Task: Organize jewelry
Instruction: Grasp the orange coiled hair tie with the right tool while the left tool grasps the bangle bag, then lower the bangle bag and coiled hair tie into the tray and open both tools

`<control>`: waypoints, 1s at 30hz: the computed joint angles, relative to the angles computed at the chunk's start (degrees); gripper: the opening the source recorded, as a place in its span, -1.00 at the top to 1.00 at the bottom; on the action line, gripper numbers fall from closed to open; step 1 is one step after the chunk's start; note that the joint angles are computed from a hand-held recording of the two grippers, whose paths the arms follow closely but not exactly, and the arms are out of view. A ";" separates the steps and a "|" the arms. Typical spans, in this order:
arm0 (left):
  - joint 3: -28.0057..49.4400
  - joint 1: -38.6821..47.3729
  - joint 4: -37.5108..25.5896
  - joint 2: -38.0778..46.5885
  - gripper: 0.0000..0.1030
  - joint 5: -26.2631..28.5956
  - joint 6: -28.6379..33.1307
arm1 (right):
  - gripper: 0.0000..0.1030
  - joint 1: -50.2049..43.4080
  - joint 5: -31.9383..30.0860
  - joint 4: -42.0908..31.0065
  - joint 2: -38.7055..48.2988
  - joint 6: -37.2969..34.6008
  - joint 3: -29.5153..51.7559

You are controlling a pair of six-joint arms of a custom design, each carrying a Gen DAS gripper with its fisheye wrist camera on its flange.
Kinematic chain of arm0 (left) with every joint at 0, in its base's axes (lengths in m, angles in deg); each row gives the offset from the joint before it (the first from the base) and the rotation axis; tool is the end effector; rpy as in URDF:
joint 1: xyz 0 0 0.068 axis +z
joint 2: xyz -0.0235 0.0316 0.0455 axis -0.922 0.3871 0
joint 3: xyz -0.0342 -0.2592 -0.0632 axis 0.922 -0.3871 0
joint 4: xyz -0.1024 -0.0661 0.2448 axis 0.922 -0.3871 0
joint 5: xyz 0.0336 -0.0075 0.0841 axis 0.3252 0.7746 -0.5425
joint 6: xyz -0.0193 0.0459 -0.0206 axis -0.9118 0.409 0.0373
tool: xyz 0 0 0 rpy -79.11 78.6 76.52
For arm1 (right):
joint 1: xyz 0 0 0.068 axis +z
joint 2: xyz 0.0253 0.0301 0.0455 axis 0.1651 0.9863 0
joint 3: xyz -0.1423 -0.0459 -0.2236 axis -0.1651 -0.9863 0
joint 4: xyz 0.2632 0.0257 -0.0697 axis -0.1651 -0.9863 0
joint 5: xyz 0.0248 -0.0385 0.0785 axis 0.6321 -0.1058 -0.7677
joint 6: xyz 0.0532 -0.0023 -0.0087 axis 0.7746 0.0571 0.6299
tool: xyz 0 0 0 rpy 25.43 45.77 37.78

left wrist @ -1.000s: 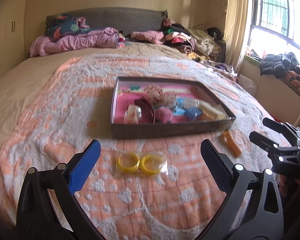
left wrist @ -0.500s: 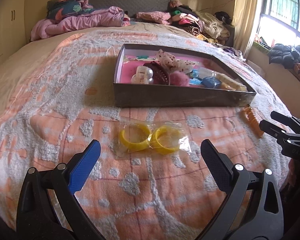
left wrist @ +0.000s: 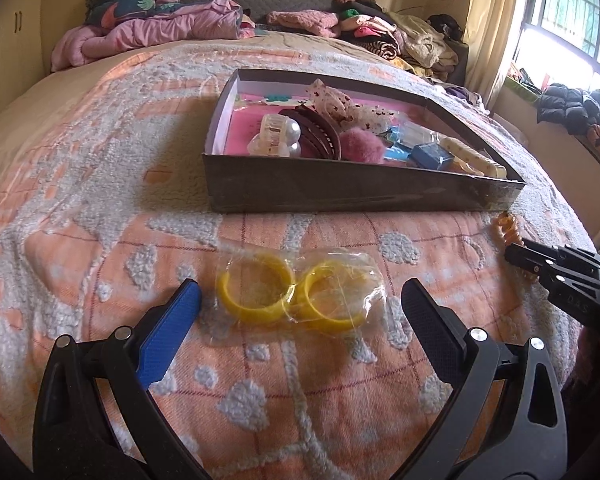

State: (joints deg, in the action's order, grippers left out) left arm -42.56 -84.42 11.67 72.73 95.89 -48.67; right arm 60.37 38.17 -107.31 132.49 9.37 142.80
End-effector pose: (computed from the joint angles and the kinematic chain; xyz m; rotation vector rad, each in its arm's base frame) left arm 0.2128 -0.0713 0.2429 0.3713 2.3685 -0.3398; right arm 0.1805 0.1957 0.2509 -0.0379 2.4129 0.0978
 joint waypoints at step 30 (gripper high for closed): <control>15.23 -1.79 -2.08 0.60 -0.41 2.65 -1.27 | 0.67 5.75 6.40 -0.17 -1.26 -9.31 13.60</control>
State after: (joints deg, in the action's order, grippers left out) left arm -27.33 -86.21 9.59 73.33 98.54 -49.93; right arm 66.11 44.57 -107.48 131.23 0.06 156.40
